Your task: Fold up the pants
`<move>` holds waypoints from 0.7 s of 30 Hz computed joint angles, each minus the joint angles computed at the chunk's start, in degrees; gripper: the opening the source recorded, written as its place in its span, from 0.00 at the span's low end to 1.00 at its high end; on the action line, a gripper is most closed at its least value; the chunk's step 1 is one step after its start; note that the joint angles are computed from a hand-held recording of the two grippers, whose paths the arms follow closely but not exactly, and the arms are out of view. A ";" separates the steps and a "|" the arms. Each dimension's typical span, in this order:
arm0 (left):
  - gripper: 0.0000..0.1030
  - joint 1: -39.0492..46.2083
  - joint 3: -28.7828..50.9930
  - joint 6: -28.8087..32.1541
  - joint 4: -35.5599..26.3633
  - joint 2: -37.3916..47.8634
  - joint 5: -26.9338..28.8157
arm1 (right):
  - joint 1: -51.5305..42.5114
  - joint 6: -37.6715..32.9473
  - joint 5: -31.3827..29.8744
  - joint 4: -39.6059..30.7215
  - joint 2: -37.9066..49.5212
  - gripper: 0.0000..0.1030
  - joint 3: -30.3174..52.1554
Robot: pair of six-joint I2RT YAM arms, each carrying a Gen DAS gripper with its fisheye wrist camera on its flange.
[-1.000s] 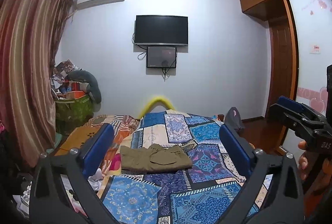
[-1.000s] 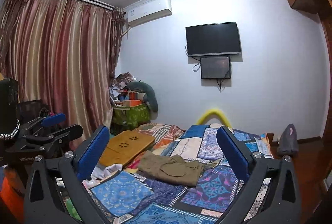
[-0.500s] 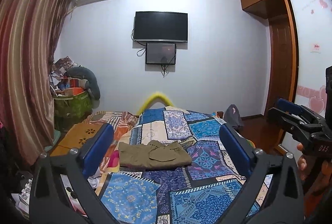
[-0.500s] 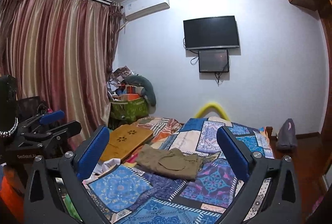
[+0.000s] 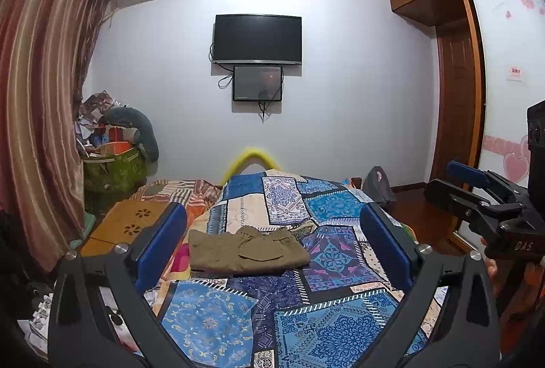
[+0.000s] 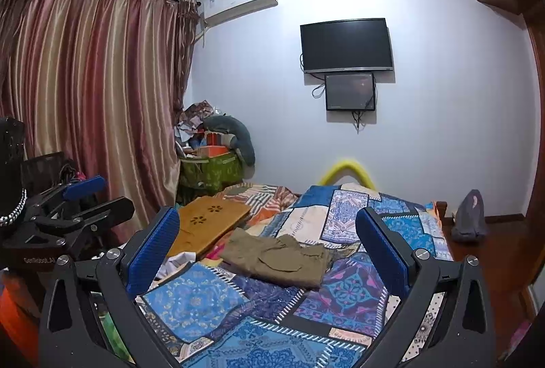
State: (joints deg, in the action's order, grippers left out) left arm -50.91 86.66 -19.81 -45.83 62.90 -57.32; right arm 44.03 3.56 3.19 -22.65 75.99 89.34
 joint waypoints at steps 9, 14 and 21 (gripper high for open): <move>1.00 1.90 0.02 -0.34 0.11 -0.21 2.11 | -0.32 0.22 -0.15 -0.43 -0.42 1.00 -0.16; 1.00 2.17 -0.09 0.21 0.55 -0.21 2.52 | -0.31 0.24 -0.15 -0.33 -0.31 1.00 -0.09; 1.00 3.03 -1.00 1.36 1.79 -0.58 3.55 | -0.43 0.21 -0.12 -0.11 -0.48 1.00 -0.29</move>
